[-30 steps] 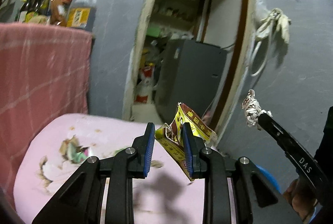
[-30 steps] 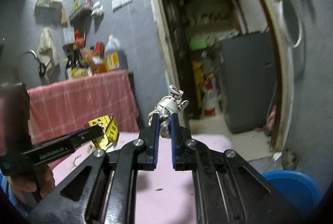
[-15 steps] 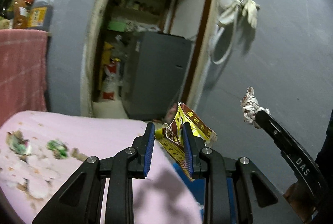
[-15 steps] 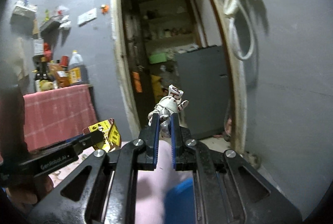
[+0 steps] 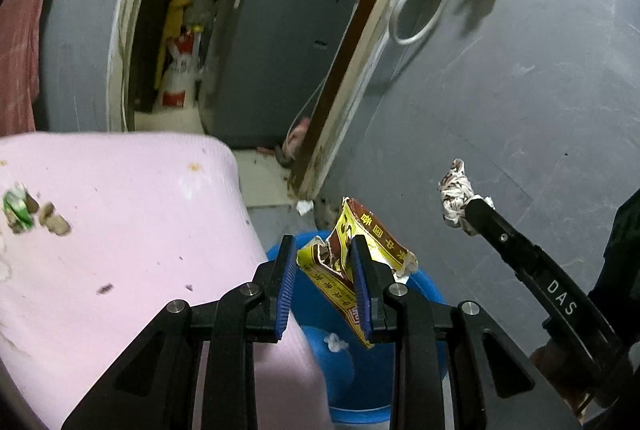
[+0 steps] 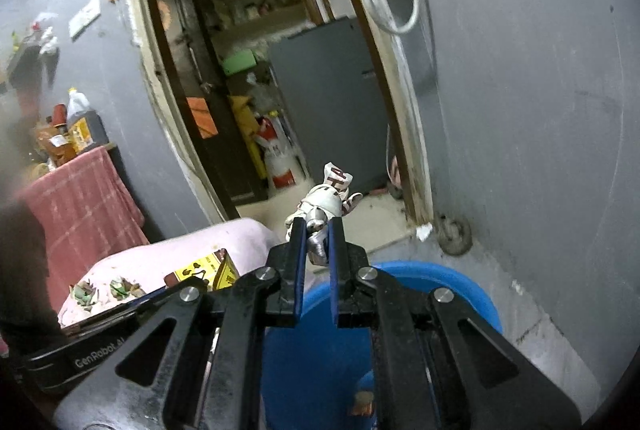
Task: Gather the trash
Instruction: 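Carry the yellow box and silver foil over the blue basin and release both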
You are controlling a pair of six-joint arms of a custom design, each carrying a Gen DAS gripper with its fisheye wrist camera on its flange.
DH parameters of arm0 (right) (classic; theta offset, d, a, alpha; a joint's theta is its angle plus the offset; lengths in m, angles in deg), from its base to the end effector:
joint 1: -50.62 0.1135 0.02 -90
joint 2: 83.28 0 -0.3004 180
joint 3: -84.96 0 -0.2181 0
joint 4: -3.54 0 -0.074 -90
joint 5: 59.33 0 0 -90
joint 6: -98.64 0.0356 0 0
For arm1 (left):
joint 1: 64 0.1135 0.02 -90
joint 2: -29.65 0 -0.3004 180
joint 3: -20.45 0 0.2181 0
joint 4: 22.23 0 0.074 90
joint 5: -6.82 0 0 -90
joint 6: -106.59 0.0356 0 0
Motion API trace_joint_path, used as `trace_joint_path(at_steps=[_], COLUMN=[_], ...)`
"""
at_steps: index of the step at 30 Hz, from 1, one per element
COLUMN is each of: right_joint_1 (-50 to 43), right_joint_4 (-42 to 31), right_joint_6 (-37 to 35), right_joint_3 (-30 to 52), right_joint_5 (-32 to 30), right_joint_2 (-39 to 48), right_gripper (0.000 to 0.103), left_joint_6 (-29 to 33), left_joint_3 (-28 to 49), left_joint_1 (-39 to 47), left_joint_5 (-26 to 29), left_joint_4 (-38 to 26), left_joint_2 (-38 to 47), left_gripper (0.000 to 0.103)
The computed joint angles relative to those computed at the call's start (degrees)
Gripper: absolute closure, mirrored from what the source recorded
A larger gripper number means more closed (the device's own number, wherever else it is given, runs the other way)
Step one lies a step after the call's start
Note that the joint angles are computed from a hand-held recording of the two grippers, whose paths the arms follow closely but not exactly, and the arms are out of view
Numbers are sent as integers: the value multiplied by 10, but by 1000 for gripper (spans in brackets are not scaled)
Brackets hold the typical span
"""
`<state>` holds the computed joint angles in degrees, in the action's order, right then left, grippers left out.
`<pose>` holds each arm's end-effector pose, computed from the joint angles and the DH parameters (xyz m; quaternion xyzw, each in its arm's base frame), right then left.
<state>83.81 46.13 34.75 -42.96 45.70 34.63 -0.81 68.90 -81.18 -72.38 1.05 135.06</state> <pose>0.2975 0.1836 0.1372 0.0207 0.8307 0.1749 0.5281 0.2936 -0.0978 0.1598 0.0427 0.8778 -0.2189 0.4240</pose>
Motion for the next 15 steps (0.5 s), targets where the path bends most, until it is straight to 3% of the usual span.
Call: trace_joint_path(at_steps=[8,12,15], right_joint_1=[-33,-46,-48], right_joint_4=[-56,-65,-61], right_joint_6=[35,48,51], right_joint_3=[35,40,36], right_joint_5=[-55,-72,-74], right_joint_2=[21,26,24], right_gripper=[89,88,88], left_joint_6=[-10,-6,-5], left_joint_3=[65,65,56], left_joint_1=[2,6,12], left_joint_5=[12,8,8], left_joint_4=[-84,-81,-76], left_joint_2=[47,52,46], left_gripper=[78,69,68])
